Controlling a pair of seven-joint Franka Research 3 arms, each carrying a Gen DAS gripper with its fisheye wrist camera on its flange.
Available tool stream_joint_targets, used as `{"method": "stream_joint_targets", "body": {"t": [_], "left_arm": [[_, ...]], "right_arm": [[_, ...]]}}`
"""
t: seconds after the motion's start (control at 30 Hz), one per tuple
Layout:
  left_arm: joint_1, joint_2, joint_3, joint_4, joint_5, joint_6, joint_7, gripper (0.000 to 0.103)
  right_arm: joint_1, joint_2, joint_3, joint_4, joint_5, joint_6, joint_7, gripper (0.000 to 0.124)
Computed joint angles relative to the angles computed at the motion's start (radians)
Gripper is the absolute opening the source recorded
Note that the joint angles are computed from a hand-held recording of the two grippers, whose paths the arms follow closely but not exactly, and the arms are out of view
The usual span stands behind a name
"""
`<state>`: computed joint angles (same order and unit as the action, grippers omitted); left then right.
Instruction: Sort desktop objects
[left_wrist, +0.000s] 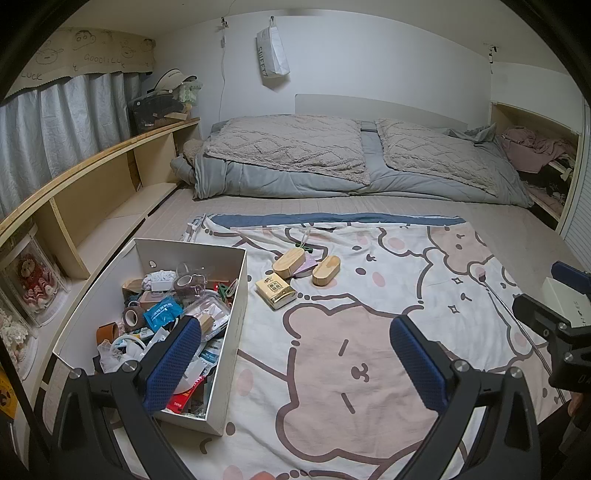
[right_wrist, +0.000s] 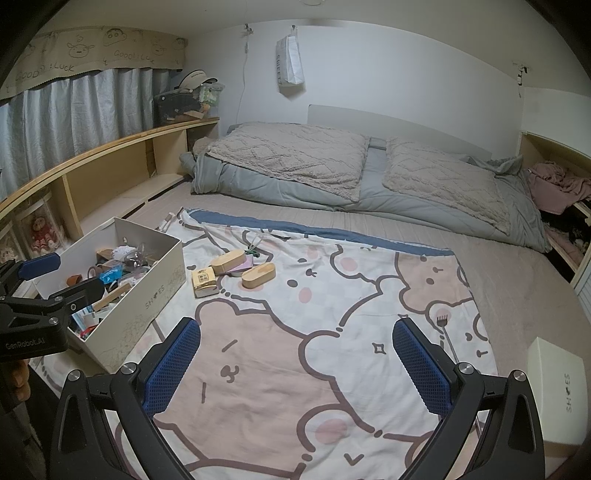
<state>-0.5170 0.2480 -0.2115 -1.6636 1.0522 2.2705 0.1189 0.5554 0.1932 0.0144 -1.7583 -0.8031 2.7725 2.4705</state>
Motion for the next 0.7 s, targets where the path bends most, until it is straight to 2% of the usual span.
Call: {"method": "stream_joint_targets", "body": {"t": [0.7], "left_arm": [[0.005, -0.011, -0.001, -0.013, 0.001, 0.007, 0.004, 0.103]], "right_arm": [[0.003, 0.004, -0.001, 0.004, 0.0, -0.005, 0.003, 0.103]]}}
